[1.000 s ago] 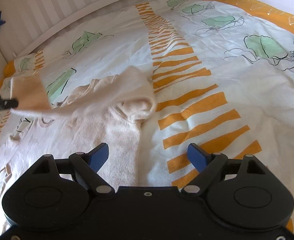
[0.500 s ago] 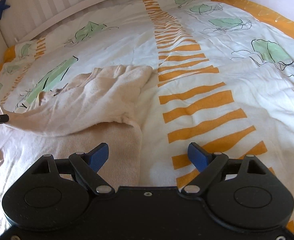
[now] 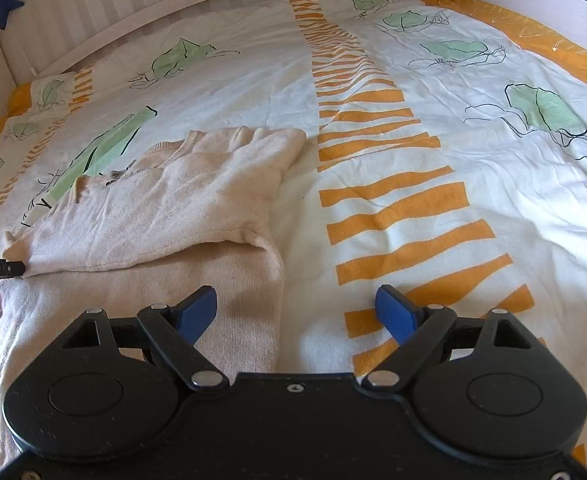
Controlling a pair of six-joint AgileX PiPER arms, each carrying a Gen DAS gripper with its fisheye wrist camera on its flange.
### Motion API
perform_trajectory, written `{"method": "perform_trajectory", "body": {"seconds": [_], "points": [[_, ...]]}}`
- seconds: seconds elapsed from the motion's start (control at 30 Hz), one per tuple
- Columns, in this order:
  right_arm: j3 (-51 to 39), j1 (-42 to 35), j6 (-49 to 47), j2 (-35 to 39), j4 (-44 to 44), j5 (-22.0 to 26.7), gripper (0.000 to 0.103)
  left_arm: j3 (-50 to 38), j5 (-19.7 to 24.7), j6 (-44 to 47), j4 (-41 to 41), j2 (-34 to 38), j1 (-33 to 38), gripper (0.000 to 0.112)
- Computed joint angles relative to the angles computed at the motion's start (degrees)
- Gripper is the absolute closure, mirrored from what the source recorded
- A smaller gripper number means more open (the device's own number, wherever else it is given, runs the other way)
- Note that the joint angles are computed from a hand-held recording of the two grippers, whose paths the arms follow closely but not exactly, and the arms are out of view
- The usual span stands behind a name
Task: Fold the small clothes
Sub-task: 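Lay the held sleeve across the sweater body and open the left tool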
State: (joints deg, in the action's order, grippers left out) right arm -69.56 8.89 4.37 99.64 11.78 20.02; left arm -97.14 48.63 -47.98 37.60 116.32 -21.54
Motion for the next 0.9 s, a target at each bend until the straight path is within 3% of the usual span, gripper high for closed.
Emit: {"method": "perform_trajectory", "body": {"seconds": [0.17, 0.3, 0.47, 0.53, 0.6, 0.63, 0.73, 0.9], "points": [[0.3, 0.2, 1.9, -0.2, -1.8, -0.7, 0.016, -1.4, 7.2, -3.8, 5.5, 0.8, -1.4, 0.087], [0.9, 0.7, 7.8, -0.6, -7.5, -2.0, 0.016, 3.9, 3.2, -5.1, 7.1, -3.3, -3.5, 0.084], [-0.2, 2.8, 17.7, 0.1, -20.2, -0.6, 0.016, 6.9, -1.8, -6.7, 5.5, -2.7, -4.8, 0.080], [-1.1, 3.3, 18.4, 0.3, -21.4, 0.7, 0.016, 10.8, -3.0, -17.2, 14.4, -2.7, -6.8, 0.074], [-2.4, 3.3, 17.1, 0.9, -20.5, 1.8, 0.016, 14.2, -1.4, -27.2, 24.0, -2.2, -9.0, 0.053], [-3.3, 3.7, 17.9, 1.5, -21.9, 2.6, 0.016, 14.5, 0.6, -30.4, 26.5, -1.5, -9.9, 0.048], [-7.1, 5.5, 21.8, 4.1, -28.7, 5.4, 0.016, 14.1, 0.1, -31.7, 25.1, -1.8, -8.7, 0.037], [-10.8, 7.5, 25.8, 8.1, -35.7, 6.5, 0.016, 19.4, -8.2, -37.0, 23.9, -5.6, -5.1, 0.033]]}}
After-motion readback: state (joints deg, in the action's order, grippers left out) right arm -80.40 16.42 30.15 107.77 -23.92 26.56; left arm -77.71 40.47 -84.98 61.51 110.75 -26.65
